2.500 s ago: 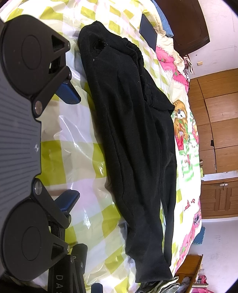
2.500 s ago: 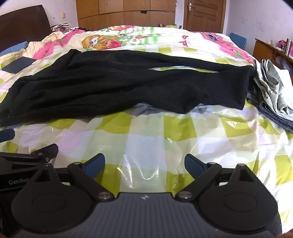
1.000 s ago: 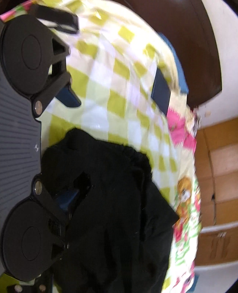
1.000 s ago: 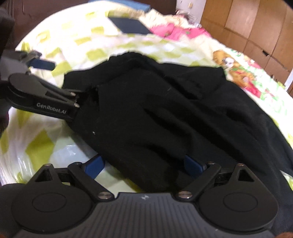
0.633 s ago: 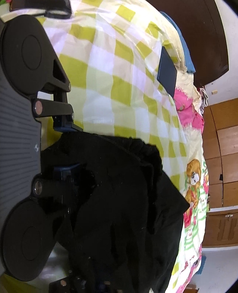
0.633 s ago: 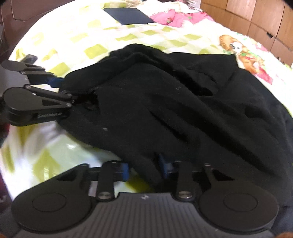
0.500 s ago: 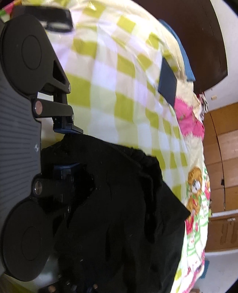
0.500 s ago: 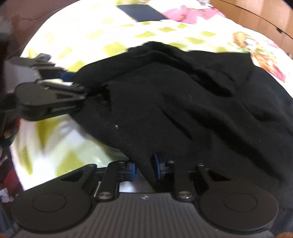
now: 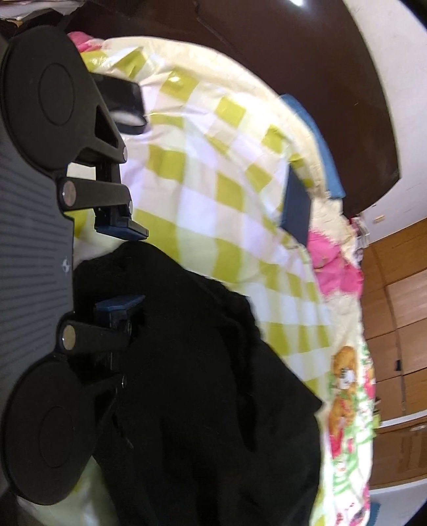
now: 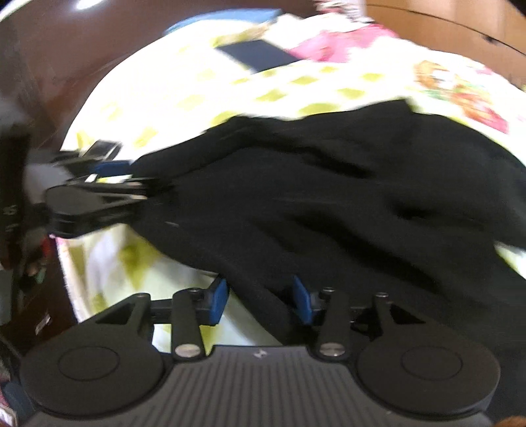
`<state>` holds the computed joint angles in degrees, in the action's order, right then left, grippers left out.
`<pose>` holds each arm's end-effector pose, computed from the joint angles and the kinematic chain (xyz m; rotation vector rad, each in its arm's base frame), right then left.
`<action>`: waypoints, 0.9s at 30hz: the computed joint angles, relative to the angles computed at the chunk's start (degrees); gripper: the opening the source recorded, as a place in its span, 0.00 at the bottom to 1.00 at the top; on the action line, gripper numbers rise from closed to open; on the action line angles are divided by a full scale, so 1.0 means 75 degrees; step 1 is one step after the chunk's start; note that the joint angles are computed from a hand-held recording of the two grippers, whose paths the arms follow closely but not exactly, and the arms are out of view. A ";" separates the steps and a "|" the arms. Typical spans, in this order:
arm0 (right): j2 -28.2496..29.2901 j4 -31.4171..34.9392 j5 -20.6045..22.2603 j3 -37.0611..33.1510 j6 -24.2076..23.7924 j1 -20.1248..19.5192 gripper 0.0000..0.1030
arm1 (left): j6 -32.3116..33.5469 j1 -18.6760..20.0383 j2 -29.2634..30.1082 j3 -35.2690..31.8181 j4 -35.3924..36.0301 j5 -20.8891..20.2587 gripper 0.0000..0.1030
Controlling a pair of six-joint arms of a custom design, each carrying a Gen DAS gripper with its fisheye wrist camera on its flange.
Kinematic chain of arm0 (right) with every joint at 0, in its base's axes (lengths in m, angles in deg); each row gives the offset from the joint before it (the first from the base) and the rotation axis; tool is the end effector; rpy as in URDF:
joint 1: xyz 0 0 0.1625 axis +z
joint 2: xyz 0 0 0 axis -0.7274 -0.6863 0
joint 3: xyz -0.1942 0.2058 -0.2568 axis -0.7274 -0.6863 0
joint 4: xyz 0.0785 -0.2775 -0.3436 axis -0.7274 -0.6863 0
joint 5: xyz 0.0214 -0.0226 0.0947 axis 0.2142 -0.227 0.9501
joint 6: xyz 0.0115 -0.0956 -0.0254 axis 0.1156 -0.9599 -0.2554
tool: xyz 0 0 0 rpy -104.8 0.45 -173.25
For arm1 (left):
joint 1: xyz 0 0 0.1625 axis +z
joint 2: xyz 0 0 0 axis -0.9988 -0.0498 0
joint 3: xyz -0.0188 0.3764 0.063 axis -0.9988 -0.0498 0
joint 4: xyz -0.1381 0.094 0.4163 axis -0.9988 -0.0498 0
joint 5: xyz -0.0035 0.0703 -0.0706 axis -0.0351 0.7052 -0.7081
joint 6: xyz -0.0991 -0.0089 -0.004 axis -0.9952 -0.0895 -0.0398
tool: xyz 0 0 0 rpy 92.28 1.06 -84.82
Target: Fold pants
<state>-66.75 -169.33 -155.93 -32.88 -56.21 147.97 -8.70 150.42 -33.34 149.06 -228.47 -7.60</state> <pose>0.2793 -0.8143 0.0625 1.3110 -2.5350 0.3318 -0.0935 -0.6995 0.2360 0.0579 1.7247 -0.9178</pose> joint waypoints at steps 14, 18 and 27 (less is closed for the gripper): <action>-0.1895 -0.2164 -0.0952 0.0533 0.3616 -0.2161 0.47 | -0.1142 -0.0731 0.2140 -0.2406 0.3440 -0.2882 0.53; -0.1875 -0.1839 0.0183 0.0245 0.4654 -0.2612 0.46 | -0.1216 -0.0789 0.3081 -0.3799 0.4499 -0.3587 0.53; -0.1352 -0.1384 0.1937 -0.0586 0.5798 -0.2916 0.62 | -0.1210 -0.0820 0.4303 -0.5636 0.5751 -0.4010 0.54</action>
<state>-76.89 -179.71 -141.40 -37.28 -12.73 126.10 -17.78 144.27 -1.07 106.79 -185.34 -37.68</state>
